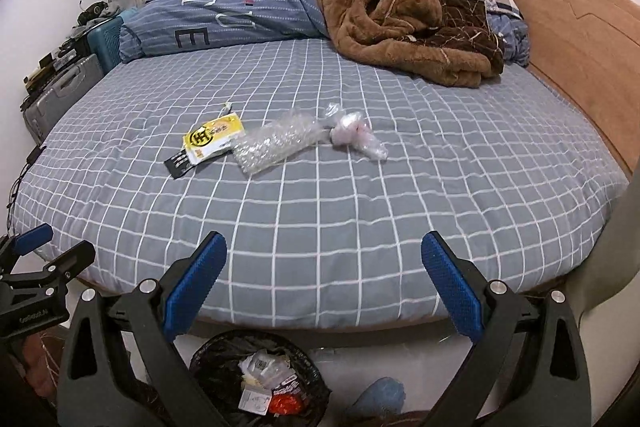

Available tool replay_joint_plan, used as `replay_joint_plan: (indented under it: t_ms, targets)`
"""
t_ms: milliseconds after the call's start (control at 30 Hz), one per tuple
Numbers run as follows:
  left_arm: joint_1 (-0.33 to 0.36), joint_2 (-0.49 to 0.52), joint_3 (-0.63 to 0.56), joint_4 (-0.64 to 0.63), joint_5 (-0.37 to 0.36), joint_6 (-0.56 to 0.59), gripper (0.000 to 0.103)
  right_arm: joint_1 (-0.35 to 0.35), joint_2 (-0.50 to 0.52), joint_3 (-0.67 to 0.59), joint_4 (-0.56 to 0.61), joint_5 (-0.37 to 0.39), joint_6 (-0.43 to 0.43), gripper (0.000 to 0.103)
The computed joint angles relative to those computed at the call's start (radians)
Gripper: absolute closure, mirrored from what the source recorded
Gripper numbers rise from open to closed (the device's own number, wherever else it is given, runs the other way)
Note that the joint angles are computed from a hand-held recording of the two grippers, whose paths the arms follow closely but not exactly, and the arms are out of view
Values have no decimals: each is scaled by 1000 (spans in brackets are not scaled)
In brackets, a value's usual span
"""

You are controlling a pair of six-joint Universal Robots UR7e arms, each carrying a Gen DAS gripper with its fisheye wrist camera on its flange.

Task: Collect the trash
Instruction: 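Move both open tools back up over the bed toward the remaining trash, then grasp the yellow snack wrapper with the left tool while the right tool grasps the clear plastic bag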

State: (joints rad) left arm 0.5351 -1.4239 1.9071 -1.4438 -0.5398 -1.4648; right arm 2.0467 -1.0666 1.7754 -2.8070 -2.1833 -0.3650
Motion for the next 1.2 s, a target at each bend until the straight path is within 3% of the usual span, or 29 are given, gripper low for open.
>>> replay_joint_plan:
  t_ms: [367,700,867,1000,1133,1200]
  targets:
    - [128,79,-34,-276,31,281,7,-49,97,-125,21,-8,-16,9]
    - [275,208,-136,-565,48,567,7,-100,248,-323,73,2,-60,12]
    - [350,278,-198,-726,18,759,9,-117,339,-458,121,18,-78,16]
    - [405,343,-264,-786,16,909,10,-135,419,-578,172,28,-89,21]
    - [457,383,-319,-826,-62,1045,10,-153,498,-698,227,29,-92,26]
    - [468,396,-330,-848,-66,1091,12,-161,531,-753,255,35,-88,26]
